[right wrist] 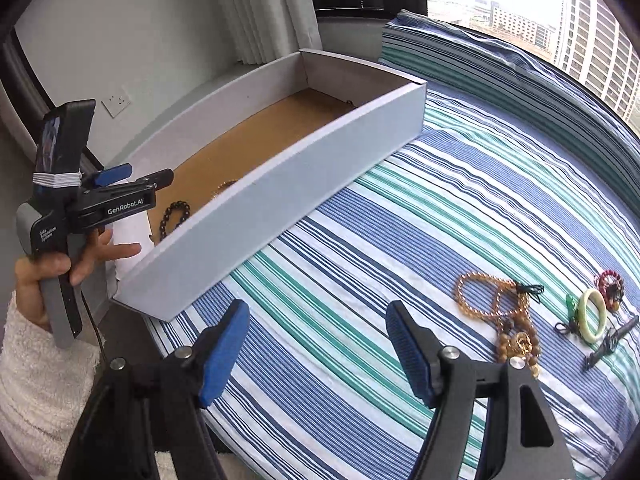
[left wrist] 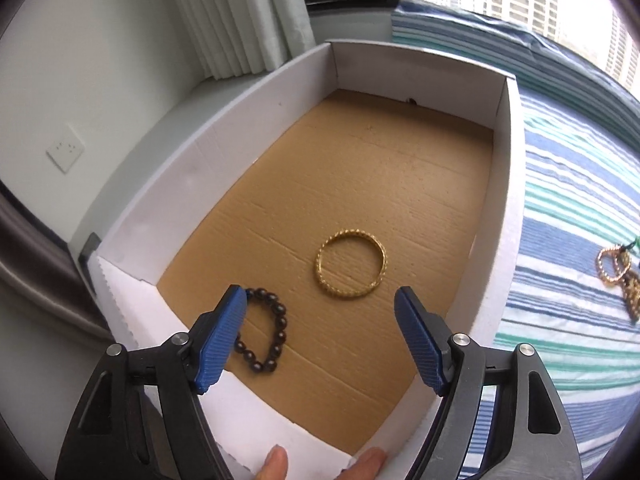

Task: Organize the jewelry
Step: 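Move both tools back over the bed toward the amber bead strands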

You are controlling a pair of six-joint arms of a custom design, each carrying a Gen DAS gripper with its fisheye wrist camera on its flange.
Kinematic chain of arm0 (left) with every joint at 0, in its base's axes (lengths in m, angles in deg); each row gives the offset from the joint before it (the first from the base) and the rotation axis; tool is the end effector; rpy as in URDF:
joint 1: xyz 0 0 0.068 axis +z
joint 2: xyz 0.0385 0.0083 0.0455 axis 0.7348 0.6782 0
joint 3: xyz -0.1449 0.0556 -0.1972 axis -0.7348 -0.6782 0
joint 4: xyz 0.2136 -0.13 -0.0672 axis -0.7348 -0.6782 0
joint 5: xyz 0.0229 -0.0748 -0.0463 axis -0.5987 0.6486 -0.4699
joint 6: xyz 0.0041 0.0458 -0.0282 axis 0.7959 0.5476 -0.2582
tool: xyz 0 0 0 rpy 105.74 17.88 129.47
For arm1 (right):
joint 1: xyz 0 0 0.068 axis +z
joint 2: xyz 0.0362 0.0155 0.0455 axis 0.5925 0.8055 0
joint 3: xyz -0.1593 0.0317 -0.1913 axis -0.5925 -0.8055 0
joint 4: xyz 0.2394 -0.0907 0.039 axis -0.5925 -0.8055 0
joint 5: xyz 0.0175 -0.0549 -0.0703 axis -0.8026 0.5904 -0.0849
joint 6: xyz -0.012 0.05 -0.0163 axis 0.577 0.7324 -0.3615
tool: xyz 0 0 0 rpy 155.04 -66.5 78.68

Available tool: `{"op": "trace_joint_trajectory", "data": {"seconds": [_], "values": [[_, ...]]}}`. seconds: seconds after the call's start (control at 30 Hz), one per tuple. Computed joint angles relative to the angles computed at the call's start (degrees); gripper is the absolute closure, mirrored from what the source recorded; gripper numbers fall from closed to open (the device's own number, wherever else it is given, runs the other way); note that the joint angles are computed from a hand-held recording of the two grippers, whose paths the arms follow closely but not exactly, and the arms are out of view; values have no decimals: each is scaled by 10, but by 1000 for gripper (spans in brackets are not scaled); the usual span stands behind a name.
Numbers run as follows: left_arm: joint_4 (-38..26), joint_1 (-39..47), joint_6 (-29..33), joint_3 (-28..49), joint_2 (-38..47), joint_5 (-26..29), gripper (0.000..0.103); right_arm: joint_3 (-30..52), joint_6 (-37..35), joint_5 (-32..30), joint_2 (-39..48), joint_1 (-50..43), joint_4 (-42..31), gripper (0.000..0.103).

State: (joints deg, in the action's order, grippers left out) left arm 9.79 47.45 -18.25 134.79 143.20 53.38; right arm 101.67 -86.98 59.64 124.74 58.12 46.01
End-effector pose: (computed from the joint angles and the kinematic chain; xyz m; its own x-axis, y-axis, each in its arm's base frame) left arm 0.2940 0.0128 0.1594 -0.8409 -0.1281 -0.5258 -0.2823 0.9328 0.2242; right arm 0.2204 0.0942 0.1861 -0.8044 -0.3614 -0.4715 -0.4654 0.8767 0.1221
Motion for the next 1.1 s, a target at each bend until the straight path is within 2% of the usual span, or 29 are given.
{"op": "trace_joint_trajectory", "data": {"seconds": [0.23, 0.43, 0.53, 0.6, 0.7, 0.77, 0.83, 0.93, 1.1], "values": [[-23, -97, -55, -61, -65, -47, 25, -97, -78, -22, -119, -159, -47, 31], [-60, -142, -102, -75, -104, -56, 25, -165, -161, -63, -218, -322, -78, 31], [-85, -165, -113, -59, -98, -94, 22, -192, -213, -86, -230, -424, -79, 31], [-95, -189, -137, -52, -100, -144, 22, -204, -253, -98, -223, -501, -74, 31], [-126, -246, -184, -45, -140, -206, 15, -223, -315, -101, -204, -611, -37, 31], [-143, -296, -210, -40, -165, -229, 11, -228, -340, -94, -177, -658, 2, 31], [-156, -342, -226, -27, -170, -229, 2, -227, -358, -87, -131, -693, 47, 30], [-144, -395, -242, -13, -147, -186, 2, -223, -363, -84, -58, -722, 109, 29], [-57, -432, -260, 22, 9, -96, 2, -217, -355, -85, 35, -743, 185, 29]]}}
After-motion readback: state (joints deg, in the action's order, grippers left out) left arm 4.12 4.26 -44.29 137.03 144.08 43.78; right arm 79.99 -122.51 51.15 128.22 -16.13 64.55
